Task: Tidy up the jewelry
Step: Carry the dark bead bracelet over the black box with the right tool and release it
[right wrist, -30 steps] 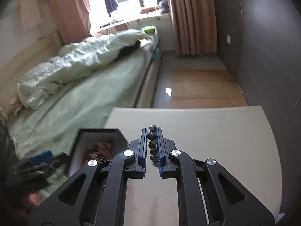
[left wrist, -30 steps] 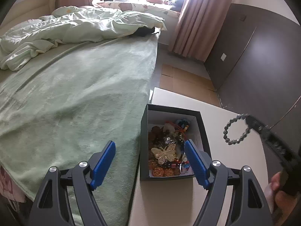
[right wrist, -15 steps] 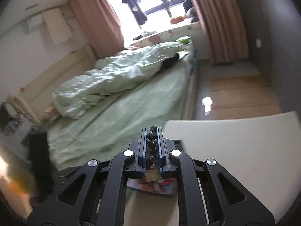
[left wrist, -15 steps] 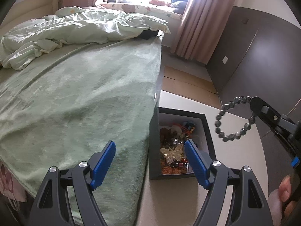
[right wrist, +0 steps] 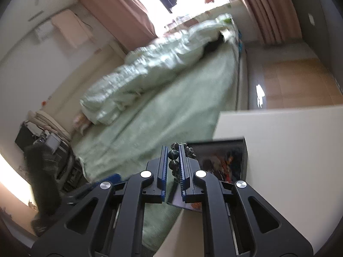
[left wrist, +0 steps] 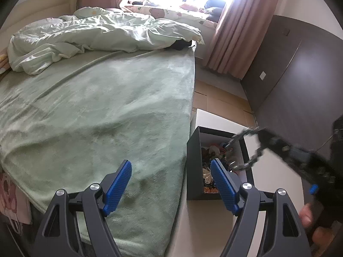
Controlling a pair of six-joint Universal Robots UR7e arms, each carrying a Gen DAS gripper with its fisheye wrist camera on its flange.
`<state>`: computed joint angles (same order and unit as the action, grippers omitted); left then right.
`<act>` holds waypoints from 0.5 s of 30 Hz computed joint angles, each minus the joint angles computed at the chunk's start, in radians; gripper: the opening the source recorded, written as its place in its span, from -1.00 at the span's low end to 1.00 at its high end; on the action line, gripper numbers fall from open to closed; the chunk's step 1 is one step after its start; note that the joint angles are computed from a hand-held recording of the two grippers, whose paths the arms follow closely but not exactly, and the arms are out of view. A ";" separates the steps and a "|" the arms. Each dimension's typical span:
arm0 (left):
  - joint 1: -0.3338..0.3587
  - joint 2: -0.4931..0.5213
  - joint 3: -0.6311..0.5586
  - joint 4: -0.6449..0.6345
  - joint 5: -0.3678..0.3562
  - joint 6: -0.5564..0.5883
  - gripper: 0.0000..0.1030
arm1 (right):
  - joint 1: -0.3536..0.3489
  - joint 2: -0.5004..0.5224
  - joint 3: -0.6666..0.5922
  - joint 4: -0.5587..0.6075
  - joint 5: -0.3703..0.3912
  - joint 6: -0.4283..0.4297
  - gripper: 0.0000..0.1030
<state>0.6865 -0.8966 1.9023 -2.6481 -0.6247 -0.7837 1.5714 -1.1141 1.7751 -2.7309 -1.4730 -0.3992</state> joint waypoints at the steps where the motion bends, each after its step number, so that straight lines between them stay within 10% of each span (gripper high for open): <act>1: -0.001 -0.002 0.001 0.001 -0.001 -0.001 0.43 | -0.003 0.008 -0.017 0.041 -0.014 0.021 -0.28; 3: -0.005 -0.007 0.005 0.000 -0.006 -0.005 0.43 | -0.013 0.001 0.000 0.003 -0.029 0.056 0.28; 15: -0.074 -0.004 0.033 -0.057 -0.034 0.004 0.55 | -0.057 -0.182 0.167 -0.136 -0.145 0.056 0.47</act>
